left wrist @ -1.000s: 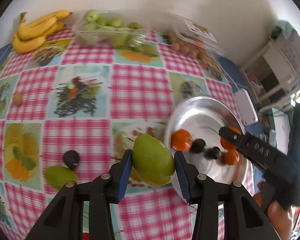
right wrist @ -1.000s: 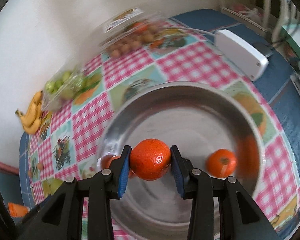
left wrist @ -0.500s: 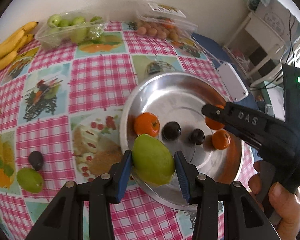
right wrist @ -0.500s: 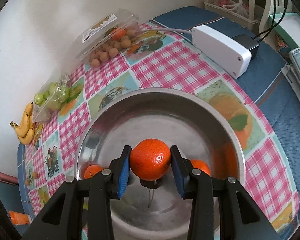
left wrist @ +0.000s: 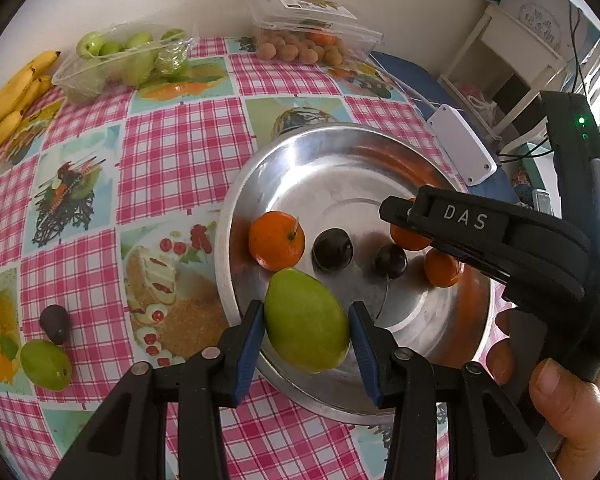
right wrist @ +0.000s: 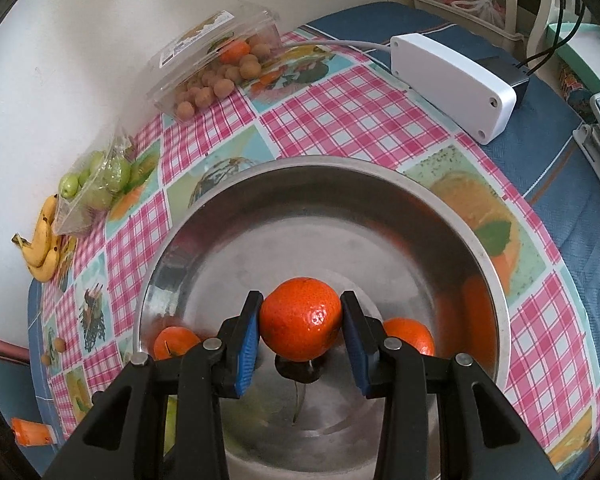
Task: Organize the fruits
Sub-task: 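Carry the tangerine and the green mango over the steel bowl, then open both tools to release the tangerine and mango into the bowl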
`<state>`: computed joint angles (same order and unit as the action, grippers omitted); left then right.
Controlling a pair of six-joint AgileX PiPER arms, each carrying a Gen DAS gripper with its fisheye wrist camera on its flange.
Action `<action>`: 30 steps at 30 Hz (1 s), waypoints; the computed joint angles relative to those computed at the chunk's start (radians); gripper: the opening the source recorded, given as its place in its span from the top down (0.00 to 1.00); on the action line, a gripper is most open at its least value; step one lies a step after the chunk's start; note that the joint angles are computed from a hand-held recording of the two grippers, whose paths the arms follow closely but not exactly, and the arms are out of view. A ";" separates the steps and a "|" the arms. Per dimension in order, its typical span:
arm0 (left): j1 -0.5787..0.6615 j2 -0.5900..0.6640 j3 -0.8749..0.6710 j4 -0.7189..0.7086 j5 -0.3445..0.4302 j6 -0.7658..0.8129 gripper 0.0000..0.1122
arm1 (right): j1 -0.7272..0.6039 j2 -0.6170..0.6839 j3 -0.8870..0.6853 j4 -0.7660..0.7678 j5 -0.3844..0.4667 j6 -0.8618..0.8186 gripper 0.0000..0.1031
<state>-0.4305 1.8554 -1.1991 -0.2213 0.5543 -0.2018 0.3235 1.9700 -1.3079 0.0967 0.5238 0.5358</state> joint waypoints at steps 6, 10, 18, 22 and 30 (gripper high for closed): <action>-0.007 0.006 -0.004 -0.001 0.006 0.002 0.58 | 0.005 0.000 -0.006 -0.010 0.009 0.010 0.60; -0.008 0.001 -0.008 -0.020 0.001 0.014 0.47 | 0.004 -0.015 -0.004 -0.012 0.008 0.009 0.48; -0.001 -0.039 -0.009 0.015 0.011 -0.010 0.47 | 0.024 -0.063 -0.010 -0.081 0.028 0.050 0.47; 0.030 -0.063 -0.001 0.029 0.020 -0.045 0.47 | 0.049 -0.088 -0.026 -0.154 0.073 0.110 0.47; 0.111 -0.120 0.030 0.206 0.057 -0.226 0.47 | 0.120 -0.101 -0.039 -0.226 0.178 0.182 0.47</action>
